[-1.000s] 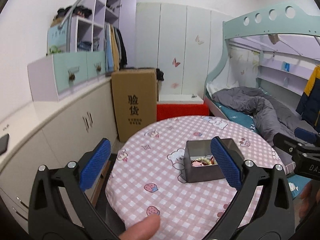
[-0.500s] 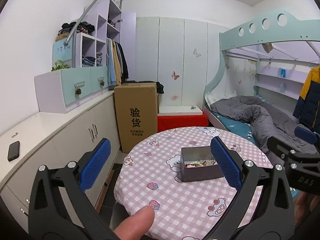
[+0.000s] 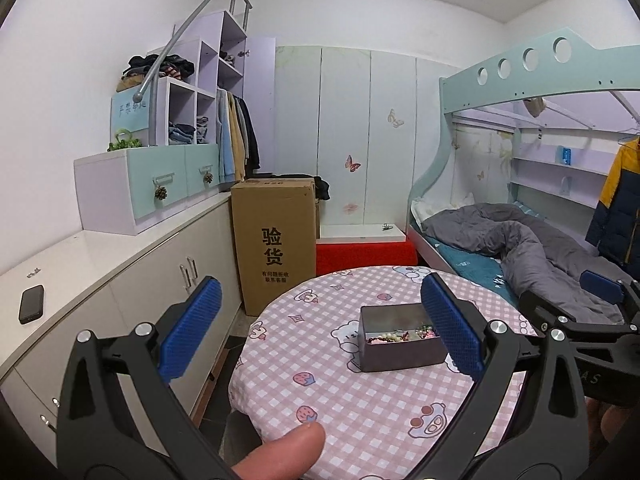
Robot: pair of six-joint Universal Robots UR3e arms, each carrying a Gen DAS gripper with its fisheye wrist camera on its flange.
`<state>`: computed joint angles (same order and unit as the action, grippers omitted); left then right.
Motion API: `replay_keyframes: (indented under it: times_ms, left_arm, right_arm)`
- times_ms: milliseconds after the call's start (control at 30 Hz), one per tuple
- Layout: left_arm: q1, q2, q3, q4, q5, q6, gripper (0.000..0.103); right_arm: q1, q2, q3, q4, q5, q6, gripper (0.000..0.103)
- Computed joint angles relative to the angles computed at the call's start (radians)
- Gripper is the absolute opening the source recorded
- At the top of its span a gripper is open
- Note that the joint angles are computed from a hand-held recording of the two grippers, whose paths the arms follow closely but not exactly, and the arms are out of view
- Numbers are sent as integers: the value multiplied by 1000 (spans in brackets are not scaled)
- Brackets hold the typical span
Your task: Organize jewelry
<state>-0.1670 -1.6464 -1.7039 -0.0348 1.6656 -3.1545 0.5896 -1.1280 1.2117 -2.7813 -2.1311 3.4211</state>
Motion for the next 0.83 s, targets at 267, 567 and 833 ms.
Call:
replay_keyframes:
  times_ms: [267, 567, 833]
  left_arm:
    - [5, 6, -6, -8, -45, -8, 97]
    - [8, 13, -36, 40, -71, -9, 97]
    - [-23, 0, -29, 55, -8, 13, 97]
  right_arm:
    - [-1, -7, 15, 1, 2, 11, 96]
    - [-2, -4, 9, 5, 8, 13, 96]
    - [6, 2, 2, 1, 1, 11, 96]
